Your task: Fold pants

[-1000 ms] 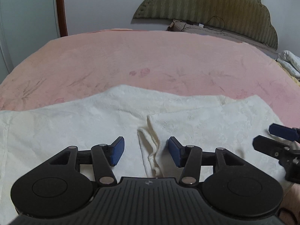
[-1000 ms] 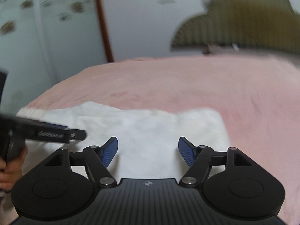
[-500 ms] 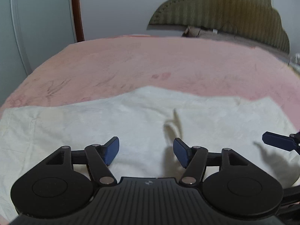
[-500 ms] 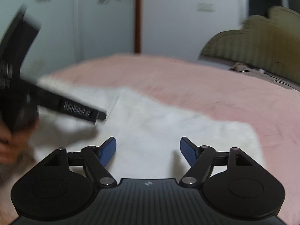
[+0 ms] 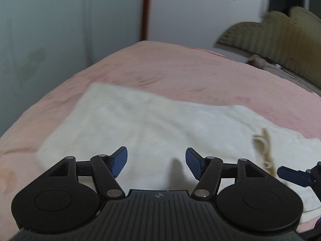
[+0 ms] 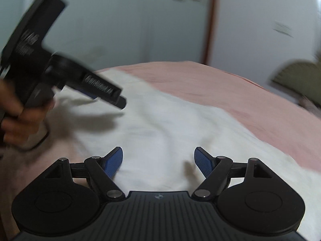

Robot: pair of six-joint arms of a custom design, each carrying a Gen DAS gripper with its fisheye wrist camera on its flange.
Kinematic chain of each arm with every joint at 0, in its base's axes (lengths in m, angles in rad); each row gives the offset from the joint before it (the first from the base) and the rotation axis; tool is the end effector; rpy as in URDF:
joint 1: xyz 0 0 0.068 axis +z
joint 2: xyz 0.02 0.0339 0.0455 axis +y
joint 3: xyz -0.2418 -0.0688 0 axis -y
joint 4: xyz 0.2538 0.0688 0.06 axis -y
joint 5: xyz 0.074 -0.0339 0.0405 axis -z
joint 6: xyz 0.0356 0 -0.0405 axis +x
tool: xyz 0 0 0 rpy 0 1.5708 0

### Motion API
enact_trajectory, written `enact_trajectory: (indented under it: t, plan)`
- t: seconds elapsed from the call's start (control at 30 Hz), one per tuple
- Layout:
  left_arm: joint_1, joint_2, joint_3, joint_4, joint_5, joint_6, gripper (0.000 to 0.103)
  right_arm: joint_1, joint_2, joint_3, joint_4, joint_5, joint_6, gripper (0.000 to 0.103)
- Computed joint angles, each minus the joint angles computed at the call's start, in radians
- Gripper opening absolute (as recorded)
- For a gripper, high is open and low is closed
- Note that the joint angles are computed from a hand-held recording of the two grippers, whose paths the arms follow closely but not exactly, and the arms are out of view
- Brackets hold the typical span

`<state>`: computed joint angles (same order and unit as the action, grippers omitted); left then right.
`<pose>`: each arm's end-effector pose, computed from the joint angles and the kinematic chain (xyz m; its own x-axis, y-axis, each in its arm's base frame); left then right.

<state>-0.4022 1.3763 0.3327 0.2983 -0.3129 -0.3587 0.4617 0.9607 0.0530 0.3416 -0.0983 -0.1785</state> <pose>0.2179 -0.0808 0.0884 -0.6420 -0.0899 -0.7614 -0.0653 0.9959 -0.0625 0.1572 0.0821 0.0899 -0.3807 -0.3868 -0.8399 -0.5945 0.7981 -0.0981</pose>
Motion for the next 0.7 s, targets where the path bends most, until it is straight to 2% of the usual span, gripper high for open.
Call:
enact_trajectory:
  t: [0.07,0.13,0.17,0.27,0.3,0.37,0.47,0.53,0.6,0.7]
  plan:
    - [0.086,-0.033,-0.028,-0.051,0.030,0.037,0.070,0.103,0.074,0.014,0.082,0.099,-0.050,0.078]
    - [0.158,-0.142,-0.111,-0.044,0.075,0.072,0.071,0.159,0.108,0.036,0.103,0.150,-0.088,0.078]
    - [0.182,-0.224,-0.139,-0.086,0.090,0.074,0.065,0.168,0.102,0.045,0.100,0.139,-0.093,0.078]
    - [0.253,-0.470,-0.199,-0.224,0.106,0.046,0.065,0.145,0.065,0.068,0.064,0.016,-0.090,0.078]
    - [0.283,-0.529,-0.209,-0.263,0.113,0.036,0.065,0.173,0.087,0.083,0.065,0.028,-0.097,0.078]
    - [0.402,-0.616,-0.209,-0.357,0.234,0.035,0.065,0.237,0.172,0.108,0.100,0.101,-0.132,0.078]
    - [0.631,-0.518,-0.159,-0.414,0.553,0.034,0.065,0.319,0.355,0.151,0.186,0.222,-0.200,0.078]
    - [0.747,-0.385,-0.134,-0.382,0.734,0.021,0.065,0.374,0.455,0.159,0.290,0.297,-0.238,0.078]
    - [0.793,-0.345,-0.137,-0.344,0.803,0.004,0.068,0.434,0.564,0.181,0.409,0.368,-0.285,0.078]
    - [0.850,-0.270,-0.133,-0.278,0.933,-0.026,0.075,0.457,0.697,0.238,0.518,0.387,-0.360,0.075]
